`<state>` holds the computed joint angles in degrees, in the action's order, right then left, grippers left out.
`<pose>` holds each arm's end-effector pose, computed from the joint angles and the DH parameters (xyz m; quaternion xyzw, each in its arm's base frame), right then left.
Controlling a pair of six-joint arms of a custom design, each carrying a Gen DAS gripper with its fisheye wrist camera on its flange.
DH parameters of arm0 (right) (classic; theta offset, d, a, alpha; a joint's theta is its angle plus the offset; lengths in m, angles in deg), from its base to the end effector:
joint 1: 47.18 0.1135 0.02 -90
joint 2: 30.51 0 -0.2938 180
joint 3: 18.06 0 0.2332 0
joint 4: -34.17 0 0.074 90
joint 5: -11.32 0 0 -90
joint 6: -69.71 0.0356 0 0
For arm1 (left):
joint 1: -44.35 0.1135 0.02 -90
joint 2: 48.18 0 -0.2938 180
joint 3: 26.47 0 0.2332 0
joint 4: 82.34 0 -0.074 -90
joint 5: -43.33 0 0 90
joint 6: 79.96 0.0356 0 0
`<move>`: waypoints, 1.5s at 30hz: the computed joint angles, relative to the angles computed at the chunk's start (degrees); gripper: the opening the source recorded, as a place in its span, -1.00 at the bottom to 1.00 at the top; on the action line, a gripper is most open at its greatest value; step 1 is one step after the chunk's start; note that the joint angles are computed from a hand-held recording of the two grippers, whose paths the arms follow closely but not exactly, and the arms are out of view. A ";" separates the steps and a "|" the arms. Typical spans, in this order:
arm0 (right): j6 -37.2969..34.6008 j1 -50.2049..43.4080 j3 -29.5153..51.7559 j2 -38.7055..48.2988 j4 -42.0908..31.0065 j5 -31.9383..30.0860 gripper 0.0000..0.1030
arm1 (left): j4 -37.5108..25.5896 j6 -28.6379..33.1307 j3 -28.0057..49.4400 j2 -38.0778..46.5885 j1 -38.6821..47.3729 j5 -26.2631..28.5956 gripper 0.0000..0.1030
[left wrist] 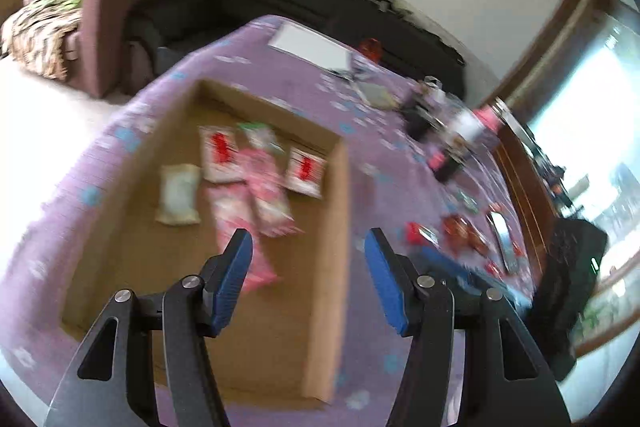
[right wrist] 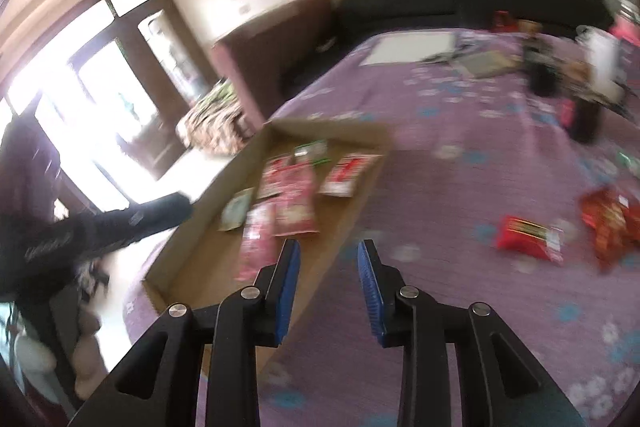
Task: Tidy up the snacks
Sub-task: 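Move both tools toward the red gold-print packets and approach a red candy with the left tool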
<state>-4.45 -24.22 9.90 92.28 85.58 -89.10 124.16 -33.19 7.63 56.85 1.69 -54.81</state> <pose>0.2172 0.0990 0.0532 -0.0926 0.9107 0.2095 0.3437 0.1876 -0.1660 0.1004 -0.0321 0.9195 -0.2153 0.3274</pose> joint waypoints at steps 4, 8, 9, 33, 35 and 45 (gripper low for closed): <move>-6.75 -17.11 -5.53 3.31 7.24 -5.43 -0.38 | -4.46 0.18 6.28 3.28 -7.10 -1.05 0.11; -13.64 -34.44 -1.42 3.99 1.29 -10.22 -0.33 | -11.07 1.29 13.13 5.81 -10.91 -2.84 0.11; -14.56 -36.81 0.07 4.07 -0.69 -10.91 -0.33 | -12.17 1.18 14.69 6.39 -11.43 -3.15 0.11; -23.50 -39.84 13.96 12.37 -9.96 -11.50 -0.67 | -44.45 34.76 68.30 37.66 -12.47 -4.69 0.11; -23.68 -42.05 15.76 10.84 -16.10 -14.16 -0.93 | -46.45 37.33 71.67 39.85 -12.76 -4.67 0.11; -23.39 -49.53 18.76 10.95 -20.80 -26.04 -0.34 | -49.65 37.66 71.84 40.04 -13.76 -2.48 -0.31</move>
